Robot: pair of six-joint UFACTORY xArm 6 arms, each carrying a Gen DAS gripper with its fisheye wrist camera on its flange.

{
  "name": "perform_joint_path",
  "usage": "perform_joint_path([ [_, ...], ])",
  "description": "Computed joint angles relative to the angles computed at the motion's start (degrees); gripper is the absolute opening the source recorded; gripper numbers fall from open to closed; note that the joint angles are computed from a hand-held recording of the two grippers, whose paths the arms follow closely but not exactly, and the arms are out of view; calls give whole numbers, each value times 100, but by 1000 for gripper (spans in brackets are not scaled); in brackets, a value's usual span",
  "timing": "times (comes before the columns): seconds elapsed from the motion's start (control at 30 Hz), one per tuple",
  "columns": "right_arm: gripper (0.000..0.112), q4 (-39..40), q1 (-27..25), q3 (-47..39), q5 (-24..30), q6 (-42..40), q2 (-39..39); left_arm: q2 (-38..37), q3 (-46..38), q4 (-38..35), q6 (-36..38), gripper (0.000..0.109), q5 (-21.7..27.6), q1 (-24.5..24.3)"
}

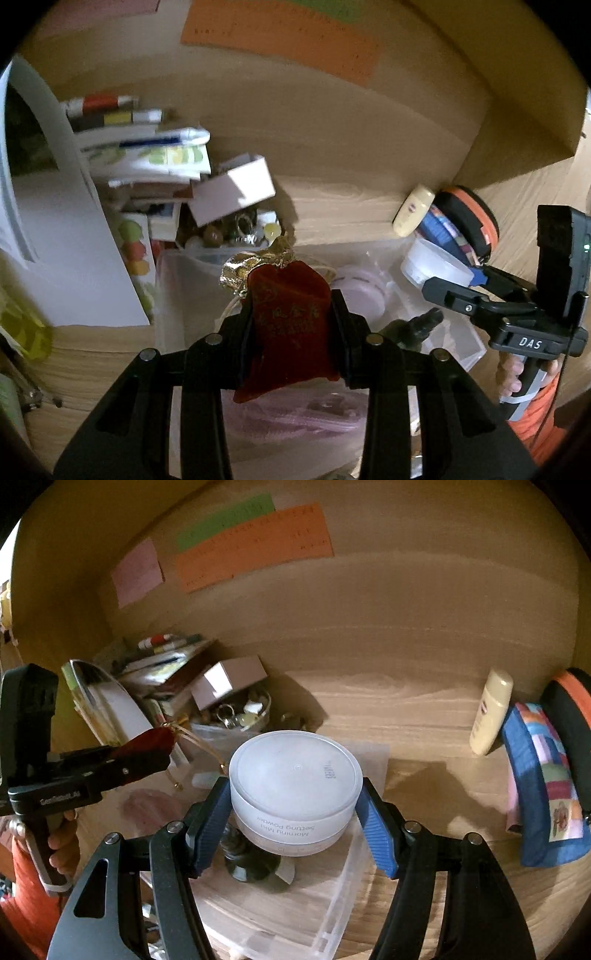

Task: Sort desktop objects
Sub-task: 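Carry both items over the bin and open the left gripper to drop the red pouch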

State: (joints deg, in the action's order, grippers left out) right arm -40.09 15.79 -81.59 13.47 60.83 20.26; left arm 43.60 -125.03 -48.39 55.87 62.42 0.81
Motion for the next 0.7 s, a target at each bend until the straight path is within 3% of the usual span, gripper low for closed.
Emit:
perform_joint_path([
  [0.33,63,780,14,21,-128,-739,81,-35,252,260,113,37,-153,-53],
  [0.5,63,796,48,-36,-47,-804,114,-111,399,275,191,39,-282,-74],
  [0.7,64,563,44,-22,-131,-563,81,-207,520,168,272,50,-336,-52],
])
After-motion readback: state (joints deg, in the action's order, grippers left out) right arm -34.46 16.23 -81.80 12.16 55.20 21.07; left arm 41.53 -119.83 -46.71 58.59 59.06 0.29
